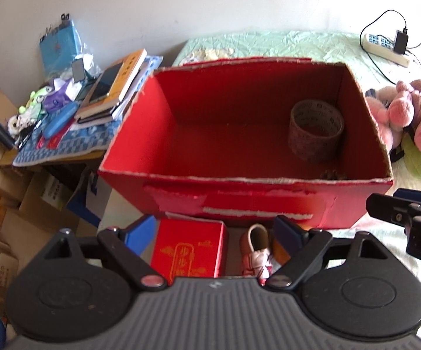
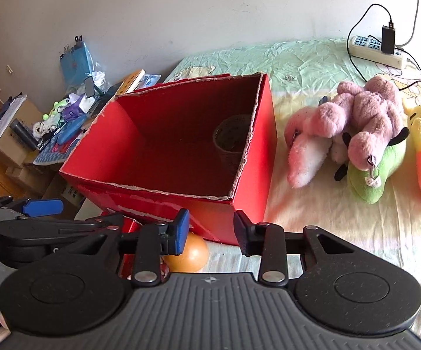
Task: Organize objects
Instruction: 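Withdraw the right gripper from the box toward the brown gourd toy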
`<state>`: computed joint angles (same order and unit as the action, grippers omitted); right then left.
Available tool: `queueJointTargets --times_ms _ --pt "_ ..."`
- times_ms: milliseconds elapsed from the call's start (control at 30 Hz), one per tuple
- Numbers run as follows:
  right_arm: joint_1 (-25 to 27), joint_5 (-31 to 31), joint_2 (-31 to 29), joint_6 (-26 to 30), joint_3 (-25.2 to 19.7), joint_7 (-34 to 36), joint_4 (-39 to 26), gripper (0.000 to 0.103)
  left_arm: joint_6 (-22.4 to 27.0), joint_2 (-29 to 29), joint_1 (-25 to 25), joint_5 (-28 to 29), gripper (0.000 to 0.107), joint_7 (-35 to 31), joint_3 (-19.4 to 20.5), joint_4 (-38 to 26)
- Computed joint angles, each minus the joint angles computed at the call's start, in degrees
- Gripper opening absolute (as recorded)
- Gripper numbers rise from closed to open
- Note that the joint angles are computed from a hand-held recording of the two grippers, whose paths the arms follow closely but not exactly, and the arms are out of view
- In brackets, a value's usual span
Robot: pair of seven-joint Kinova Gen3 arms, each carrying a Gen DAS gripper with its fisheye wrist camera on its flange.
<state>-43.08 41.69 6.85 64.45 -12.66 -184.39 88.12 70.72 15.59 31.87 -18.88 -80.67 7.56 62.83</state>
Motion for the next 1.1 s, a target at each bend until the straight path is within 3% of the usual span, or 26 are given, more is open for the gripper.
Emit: queueJointTargets --times_ms 133,400,533,1100 --pt "-0.47 -0.15 0.73 3.18 0.10 0.22 -1.54 0.024 0.38 0.20 -0.28 0.64 0.088 -1.07 0.17 -0.07" --pt "-1.91 -1.76 3.72 10.10 1.13 0.60 -6.38 0.024 -1.31 0.24 -3.77 6.25 0.089 -7.59 0.80 -0.20" --pt "-1.71 -4.29 4.33 7.50 1.92 -0.77 -6.57 0.024 -1.05 0.86 -5.92 9.51 0.089 -11.13 0.84 -0.43" --pt "-5.45 -6.04 8.91 8.75 4.99 -8.40 -10.58 0.023 -2.06 1.74 -12.63 18.72 0.089 -24.67 0.88 2.75"
